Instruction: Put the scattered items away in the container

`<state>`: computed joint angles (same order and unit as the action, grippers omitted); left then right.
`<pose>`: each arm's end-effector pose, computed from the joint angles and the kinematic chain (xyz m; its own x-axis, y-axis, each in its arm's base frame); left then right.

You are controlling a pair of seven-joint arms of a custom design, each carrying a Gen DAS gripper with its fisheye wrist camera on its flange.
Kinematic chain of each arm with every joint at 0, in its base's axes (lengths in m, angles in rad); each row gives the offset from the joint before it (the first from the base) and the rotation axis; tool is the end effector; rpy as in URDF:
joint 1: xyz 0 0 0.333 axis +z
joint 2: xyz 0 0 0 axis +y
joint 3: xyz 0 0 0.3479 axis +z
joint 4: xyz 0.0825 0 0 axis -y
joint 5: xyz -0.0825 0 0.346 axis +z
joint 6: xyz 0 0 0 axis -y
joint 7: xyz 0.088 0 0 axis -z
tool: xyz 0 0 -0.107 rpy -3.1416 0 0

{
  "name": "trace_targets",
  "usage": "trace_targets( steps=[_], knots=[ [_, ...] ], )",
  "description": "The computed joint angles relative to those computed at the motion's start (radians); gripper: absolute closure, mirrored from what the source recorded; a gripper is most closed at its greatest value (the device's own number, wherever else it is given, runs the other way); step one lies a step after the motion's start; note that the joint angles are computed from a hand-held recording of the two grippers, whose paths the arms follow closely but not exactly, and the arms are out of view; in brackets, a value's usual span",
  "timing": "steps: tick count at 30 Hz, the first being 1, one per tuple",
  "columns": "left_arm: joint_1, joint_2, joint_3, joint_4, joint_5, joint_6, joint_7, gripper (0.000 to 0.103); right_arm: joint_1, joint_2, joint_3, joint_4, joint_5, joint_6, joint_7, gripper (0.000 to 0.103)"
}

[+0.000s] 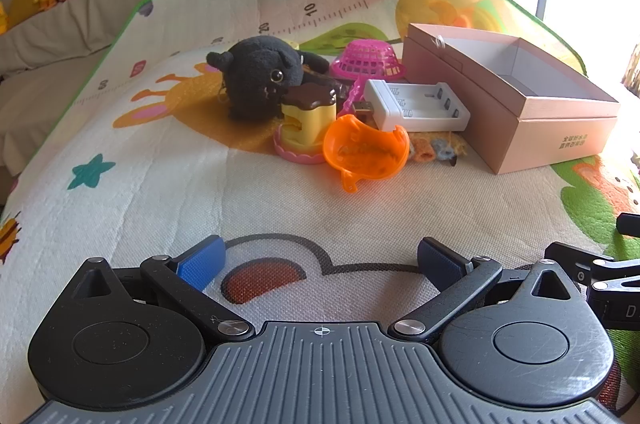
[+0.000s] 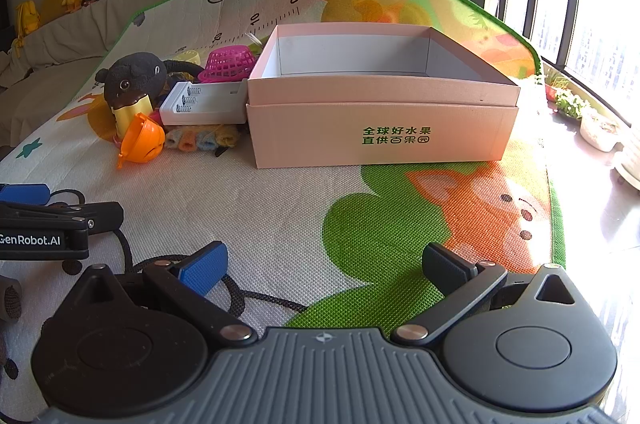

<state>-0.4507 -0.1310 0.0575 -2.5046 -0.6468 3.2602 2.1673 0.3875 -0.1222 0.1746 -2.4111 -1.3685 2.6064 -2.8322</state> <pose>0.4485 -0.1198 0.4831 -0.3041 -0.9526 -0.0032 -0.6178 0.1998 -0.7605 0.3777 0.2642 0.4346 -0.1732 -0.9848 -0.0120 -0.6223 0.1189 -0.7737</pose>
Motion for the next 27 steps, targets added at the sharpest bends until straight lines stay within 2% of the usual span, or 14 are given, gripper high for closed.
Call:
trace_targets(
  steps=[27],
  knots=[
    [-0.011, -0.001, 0.012, -0.001, 0.009, 0.002, -0.008, 0.000, 0.003, 0.002, 0.000, 0.001, -0.001, -0.003, 0.004, 0.000]
  ],
)
